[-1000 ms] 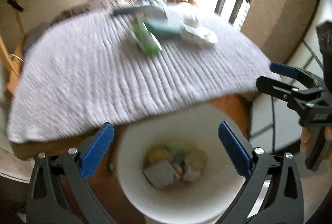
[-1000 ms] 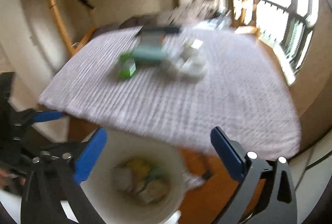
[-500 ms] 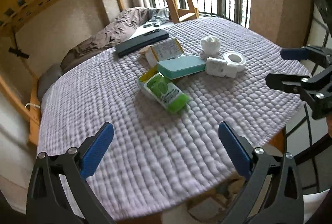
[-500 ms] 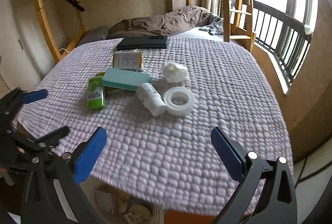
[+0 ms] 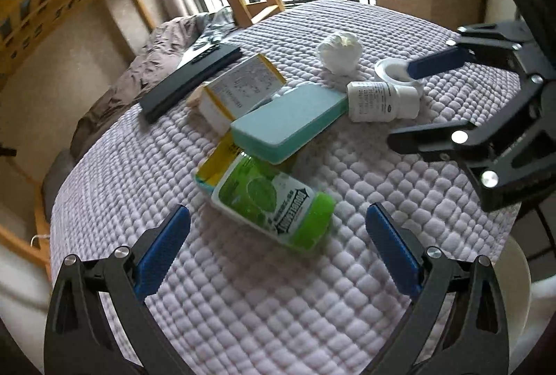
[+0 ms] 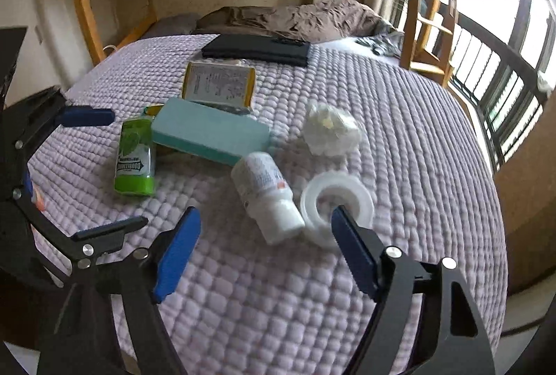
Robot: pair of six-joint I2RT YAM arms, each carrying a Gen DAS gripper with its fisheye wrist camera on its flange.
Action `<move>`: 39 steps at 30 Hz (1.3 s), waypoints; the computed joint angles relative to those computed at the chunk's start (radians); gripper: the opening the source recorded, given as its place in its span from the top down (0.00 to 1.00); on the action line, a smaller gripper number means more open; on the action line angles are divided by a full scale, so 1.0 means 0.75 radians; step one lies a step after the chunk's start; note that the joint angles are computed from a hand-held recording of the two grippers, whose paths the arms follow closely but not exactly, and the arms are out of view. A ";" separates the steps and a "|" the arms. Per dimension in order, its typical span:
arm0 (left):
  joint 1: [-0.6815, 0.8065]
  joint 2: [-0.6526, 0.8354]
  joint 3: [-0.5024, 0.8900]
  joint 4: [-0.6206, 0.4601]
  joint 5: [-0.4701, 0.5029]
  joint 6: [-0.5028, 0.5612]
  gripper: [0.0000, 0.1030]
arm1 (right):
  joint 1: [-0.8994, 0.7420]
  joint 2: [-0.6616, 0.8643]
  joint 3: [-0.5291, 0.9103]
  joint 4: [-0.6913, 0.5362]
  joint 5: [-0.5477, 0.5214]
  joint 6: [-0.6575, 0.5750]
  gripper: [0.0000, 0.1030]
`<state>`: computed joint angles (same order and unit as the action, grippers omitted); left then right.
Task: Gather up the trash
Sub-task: 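Move right tool to the white pill bottle while left tool approaches the green canister, then close right tool on the white pill bottle while left tool grips the green canister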
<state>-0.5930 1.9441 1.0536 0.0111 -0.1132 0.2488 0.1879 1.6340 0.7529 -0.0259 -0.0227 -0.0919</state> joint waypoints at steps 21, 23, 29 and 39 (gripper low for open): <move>0.051 0.019 0.037 0.007 0.087 0.024 0.30 | -0.021 0.102 0.157 -0.073 -0.061 -0.166 0.68; 0.060 -0.004 0.020 0.007 0.102 -0.016 0.30 | -0.024 0.085 0.143 -0.075 -0.070 -0.155 0.68; 0.076 -0.097 -0.056 0.011 0.120 -0.116 0.30 | -0.038 0.032 0.115 -0.100 -0.132 -0.122 0.72; 0.071 -0.181 -0.151 0.022 0.129 -0.219 0.30 | -0.029 0.016 0.107 -0.119 -0.121 -0.048 0.71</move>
<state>-0.5394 1.8086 0.9402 0.0272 -0.0163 0.0846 0.1662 1.6460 0.8335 -0.1151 -0.1137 -0.1283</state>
